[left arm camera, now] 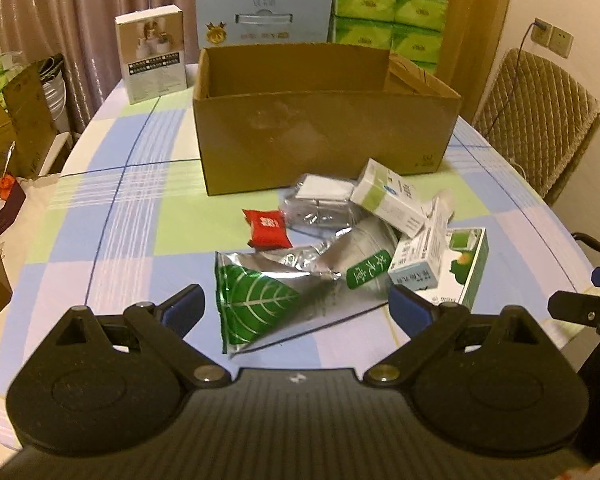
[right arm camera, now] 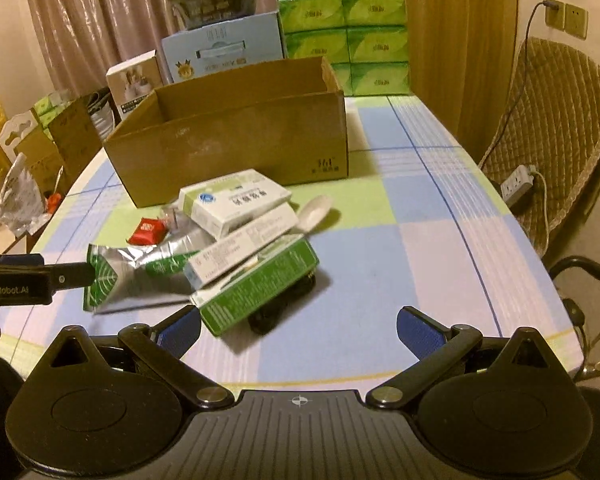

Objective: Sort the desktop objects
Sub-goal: 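Withdraw both grippers from the box back over the table items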

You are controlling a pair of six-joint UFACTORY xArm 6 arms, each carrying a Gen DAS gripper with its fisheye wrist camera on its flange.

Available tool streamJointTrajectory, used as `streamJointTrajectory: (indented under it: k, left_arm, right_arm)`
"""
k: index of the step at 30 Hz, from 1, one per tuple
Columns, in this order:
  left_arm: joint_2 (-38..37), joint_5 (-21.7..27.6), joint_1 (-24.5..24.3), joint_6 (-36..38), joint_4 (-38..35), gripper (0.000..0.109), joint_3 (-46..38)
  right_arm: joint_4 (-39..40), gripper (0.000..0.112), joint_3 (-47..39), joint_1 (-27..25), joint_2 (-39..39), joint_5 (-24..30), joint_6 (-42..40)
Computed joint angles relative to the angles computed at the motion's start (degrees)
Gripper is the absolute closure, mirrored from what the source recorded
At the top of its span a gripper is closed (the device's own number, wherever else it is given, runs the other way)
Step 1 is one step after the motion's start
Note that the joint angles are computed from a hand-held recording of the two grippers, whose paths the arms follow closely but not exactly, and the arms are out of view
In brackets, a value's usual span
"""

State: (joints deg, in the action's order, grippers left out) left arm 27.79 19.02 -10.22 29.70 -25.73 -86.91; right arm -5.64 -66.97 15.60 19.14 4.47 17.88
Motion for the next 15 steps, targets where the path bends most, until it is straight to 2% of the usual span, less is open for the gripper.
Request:
streamJointTrajectory:
  k: [3,12,15]
  left_arm:
    - [0.42,-0.22,-0.16,-2.18,2.61,0.012,0.15]
    - [-1.33,-0.93,-0.19,-9.63,11.23,0.012,3.28]
    - [-2.22,-0.54,-0.21,-11.22,13.68,0.012,4.35]
  right_arm:
    - [4.43,0.011,0.65,0.28,0.21,-0.53,-4.32]
    - [34.73,0.011,-2.18,2.33,2.38,0.06,-33.43]
    - [41.02,0.011,-3.06,2.54,2.79,1.23,-39.64]
